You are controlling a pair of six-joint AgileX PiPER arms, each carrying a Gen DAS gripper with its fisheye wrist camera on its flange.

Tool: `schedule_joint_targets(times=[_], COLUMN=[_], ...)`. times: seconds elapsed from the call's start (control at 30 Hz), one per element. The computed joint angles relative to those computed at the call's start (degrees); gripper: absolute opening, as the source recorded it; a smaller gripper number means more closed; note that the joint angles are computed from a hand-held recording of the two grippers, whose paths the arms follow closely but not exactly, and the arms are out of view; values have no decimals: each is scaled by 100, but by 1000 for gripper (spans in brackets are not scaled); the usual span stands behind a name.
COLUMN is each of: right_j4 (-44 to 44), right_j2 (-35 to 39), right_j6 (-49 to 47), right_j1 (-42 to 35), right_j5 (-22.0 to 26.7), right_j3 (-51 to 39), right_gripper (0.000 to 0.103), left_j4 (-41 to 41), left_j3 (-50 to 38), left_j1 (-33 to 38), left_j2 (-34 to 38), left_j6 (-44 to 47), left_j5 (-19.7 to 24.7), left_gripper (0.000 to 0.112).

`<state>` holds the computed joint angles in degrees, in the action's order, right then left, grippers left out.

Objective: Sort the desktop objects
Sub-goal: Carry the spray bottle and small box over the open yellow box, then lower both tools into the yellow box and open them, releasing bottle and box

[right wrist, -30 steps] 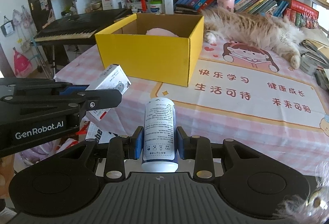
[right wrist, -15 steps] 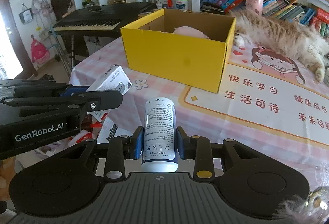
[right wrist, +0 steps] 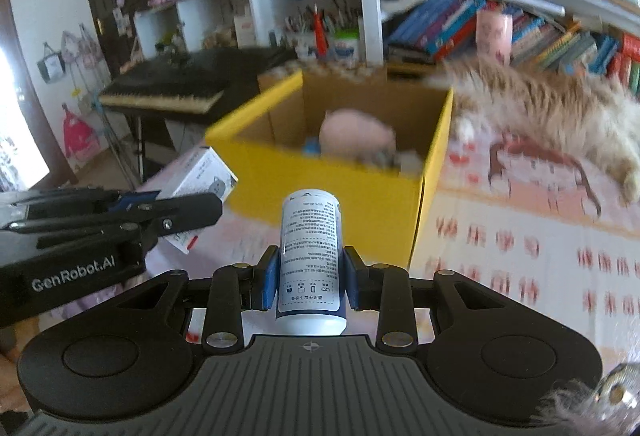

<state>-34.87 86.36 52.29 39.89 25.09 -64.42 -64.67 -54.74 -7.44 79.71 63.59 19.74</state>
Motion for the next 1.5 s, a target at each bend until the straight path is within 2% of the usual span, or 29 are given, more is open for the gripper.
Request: schedule_joint_targets(times=[0.1,0.2,0.33,0.47,0.67,1.07,1.27,1.5], right_j4=[469,1291,2706,4059,5190,5561,5350,5091], right_j2=[226,557,1100,1623,2409,3784,4119,4334], right_j6=[-811,-1929,-3611,-5113,-6253,-6710,-7210,-7560], right_j1=[-395,-841,-1379,-1793,-2168,-2513,-2465,-2471], right_j5=[-259,-487,-578,-411,63,1293,1469,1527], right_j3=[-401,-884,-1624,-2320,-3255,-5021,-5500,-5789], right_gripper=[30,30,30,30,30,30,30,31], left_j4=[12,338,1711,3275,4760,5885,6273,6645], left_j3=[-526,-1037,-1796,-2509,-3366,-4715,-5189,-5475], left_j1=[-126,-233,-375,-510,-641,-694,-738,-796], left_j2=[421,828,1444,2017,2687,3711,4100,4357], left_j6=[-57,-404,-1830,-3408,-5000,-6085,-6420,-6706], left_j5=[-255,-494,-680,-640,-219,702,1189,1542], left_gripper=[13,13,13,13,13,13,13,13])
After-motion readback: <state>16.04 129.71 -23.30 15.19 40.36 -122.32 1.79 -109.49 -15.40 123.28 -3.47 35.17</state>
